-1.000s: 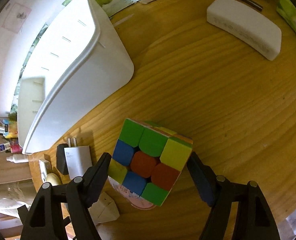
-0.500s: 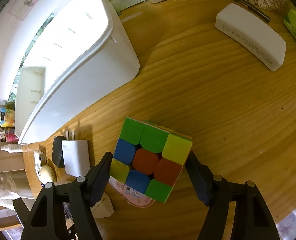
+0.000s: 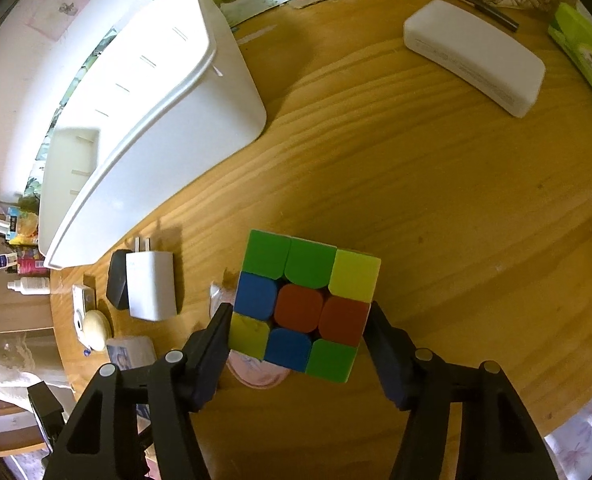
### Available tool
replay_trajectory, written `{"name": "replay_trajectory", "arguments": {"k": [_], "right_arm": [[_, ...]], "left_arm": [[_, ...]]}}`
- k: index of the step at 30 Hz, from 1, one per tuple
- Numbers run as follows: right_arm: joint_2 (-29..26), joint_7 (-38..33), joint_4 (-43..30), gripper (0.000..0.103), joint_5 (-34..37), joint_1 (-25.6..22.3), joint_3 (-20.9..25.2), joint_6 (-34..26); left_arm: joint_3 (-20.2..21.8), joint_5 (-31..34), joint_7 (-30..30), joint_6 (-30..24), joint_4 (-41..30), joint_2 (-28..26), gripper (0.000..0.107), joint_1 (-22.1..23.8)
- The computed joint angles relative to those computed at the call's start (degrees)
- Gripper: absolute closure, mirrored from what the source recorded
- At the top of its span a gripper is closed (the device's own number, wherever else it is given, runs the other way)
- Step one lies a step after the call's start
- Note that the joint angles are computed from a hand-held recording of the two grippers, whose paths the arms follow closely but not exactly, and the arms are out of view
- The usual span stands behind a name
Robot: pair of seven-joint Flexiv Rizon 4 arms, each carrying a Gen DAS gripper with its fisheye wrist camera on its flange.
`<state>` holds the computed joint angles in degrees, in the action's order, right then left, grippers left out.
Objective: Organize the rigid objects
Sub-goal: 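Grasp the Rubik's cube with the right gripper while the left gripper grasps the clear box, then carry the cube and the clear box over the white basket with both grippers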
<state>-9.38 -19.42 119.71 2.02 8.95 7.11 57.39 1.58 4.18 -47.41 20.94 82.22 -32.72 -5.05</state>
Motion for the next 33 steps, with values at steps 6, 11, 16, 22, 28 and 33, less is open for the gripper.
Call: {"name": "replay_trajectory", "arguments": {"k": [6, 11, 16, 22, 28, 33], "right_arm": [[1.9, 1.2, 2.5, 0.04, -1.2, 0.7, 0.4, 2.6], [2.4, 3.1, 3.5, 0.046, -3.5, 1.6, 0.4, 5.3], [3.9, 4.2, 4.3, 0.046, -6.9, 1.9, 0.3, 6.2], [5.2, 7.3, 4.2, 0.046, -16.5, 2.3, -0.6, 6.8], [5.7, 10.6, 3.3, 0.046, -26.6, 1.6, -1.6, 7.4], [6.4, 14.2, 3.0, 0.046, -35.9, 0.5, -2.4, 8.1]], "left_arm": [[-0.5, -2.0, 1.2, 2.4, 2.3, 2.0, 0.053, 1.0], [-1.0, -4.2, 3.0, 3.0, 3.1, 4.3, 0.053, 2.1], [-1.8, -7.2, 5.5, 5.9, 4.7, 7.2, 0.053, 3.0], [-2.9, -10.8, 7.4, 8.6, 3.8, 9.1, 0.052, 3.0], [-4.6, -15.0, 8.9, 9.7, -0.9, 7.7, 0.052, 2.7], [-6.5, -19.9, 12.5, 13.5, -2.3, 7.2, 0.052, 3.0]]}}
